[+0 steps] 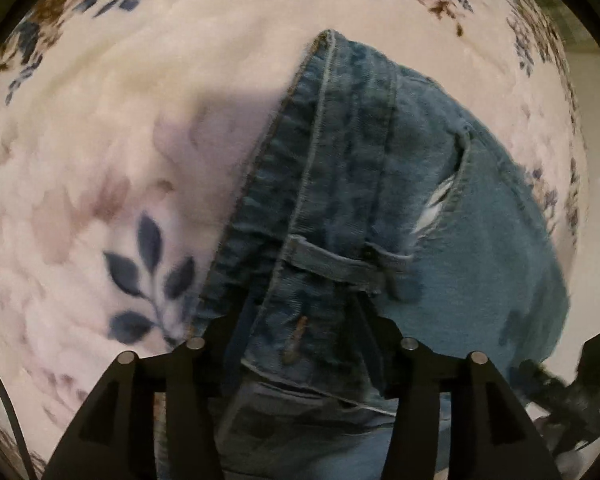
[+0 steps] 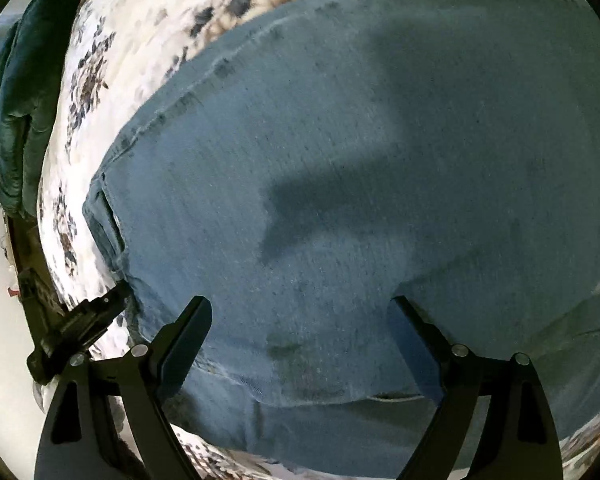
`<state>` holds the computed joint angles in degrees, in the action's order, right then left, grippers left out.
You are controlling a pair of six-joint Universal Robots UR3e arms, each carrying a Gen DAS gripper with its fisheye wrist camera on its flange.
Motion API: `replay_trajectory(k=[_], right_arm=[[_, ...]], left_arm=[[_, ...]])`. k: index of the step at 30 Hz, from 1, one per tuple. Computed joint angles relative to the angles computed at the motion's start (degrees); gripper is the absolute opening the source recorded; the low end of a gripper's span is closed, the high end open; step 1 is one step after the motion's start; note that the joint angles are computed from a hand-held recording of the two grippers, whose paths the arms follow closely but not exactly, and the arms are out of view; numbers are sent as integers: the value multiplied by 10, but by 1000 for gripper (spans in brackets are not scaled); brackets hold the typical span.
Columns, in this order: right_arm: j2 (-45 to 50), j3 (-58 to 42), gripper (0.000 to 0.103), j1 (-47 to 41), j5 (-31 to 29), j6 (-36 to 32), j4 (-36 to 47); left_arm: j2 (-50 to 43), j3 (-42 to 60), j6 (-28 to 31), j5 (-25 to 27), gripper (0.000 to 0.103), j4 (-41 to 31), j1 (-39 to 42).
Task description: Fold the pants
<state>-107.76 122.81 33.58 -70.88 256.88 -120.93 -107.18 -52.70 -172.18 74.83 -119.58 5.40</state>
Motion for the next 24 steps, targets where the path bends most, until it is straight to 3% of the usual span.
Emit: replay_trajectory(k=[1,2,4,8,12,14,19,24], right_arm=[[4,-6,92,7,-6,5,1],[12,-11,92,12,-10,10,-2],[11,-10,92,17,-13,19,-10],[11,-15,92,24,-18,23,-6],[16,-24,92,30,-19,22,-2],[26,-31,92,31,-20,19,0],[12,-59,92,9,-14,-34,50],[-2,-146,92,-45,-29,-221,183]], left_arm=[[8,-9,-10,-13,31,4,-4],[15,-16,-20,-8,23,14,-14],[57,-56,-44,18,15,61,-35],[133,-80,-62,47,12,82,-55],[150,-136,-75,96,15,111,-63],[140,-165,-89,94,16,122,-51],[72,21,-112,123,22,21,-105],[-2,294,-152,184,31,-162,-162]])
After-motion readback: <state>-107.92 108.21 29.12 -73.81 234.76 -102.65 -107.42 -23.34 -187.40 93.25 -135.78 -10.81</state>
